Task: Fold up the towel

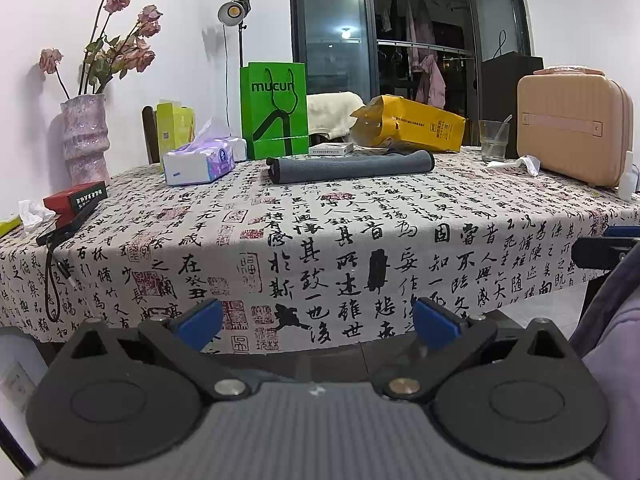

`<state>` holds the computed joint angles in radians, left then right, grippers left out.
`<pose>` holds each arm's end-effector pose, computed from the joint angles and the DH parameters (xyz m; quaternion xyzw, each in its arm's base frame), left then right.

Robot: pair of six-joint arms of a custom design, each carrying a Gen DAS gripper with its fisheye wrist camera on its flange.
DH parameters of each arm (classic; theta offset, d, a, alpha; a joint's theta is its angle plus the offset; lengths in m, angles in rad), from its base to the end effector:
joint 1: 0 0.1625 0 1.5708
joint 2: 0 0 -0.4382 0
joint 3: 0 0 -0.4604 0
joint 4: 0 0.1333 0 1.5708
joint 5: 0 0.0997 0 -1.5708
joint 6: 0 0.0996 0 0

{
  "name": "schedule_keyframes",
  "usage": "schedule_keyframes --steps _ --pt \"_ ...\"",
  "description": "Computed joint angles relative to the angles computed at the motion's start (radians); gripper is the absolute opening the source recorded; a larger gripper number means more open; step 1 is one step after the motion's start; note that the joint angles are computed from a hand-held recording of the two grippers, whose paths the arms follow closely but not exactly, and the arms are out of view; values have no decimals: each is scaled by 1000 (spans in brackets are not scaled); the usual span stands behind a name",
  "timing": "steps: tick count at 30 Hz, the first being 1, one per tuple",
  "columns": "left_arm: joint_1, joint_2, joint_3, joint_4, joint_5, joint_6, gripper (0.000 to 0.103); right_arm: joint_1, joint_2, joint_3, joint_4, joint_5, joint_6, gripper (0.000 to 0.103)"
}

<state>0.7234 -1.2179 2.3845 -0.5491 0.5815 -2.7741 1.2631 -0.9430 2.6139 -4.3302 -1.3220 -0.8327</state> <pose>-0.0961 -0.3737 0.0374 0.2675 0.7665 -0.4925 0.3138 0.0465 -0.3748 0.1026 0.2823 -0.8032 0.4898 0.1880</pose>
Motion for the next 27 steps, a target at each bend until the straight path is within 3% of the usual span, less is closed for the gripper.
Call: schedule_keyframes --steps 27 --pt "-5 1 3 -7 -9 2 103 -5 -3 -1 12 4 2 103"
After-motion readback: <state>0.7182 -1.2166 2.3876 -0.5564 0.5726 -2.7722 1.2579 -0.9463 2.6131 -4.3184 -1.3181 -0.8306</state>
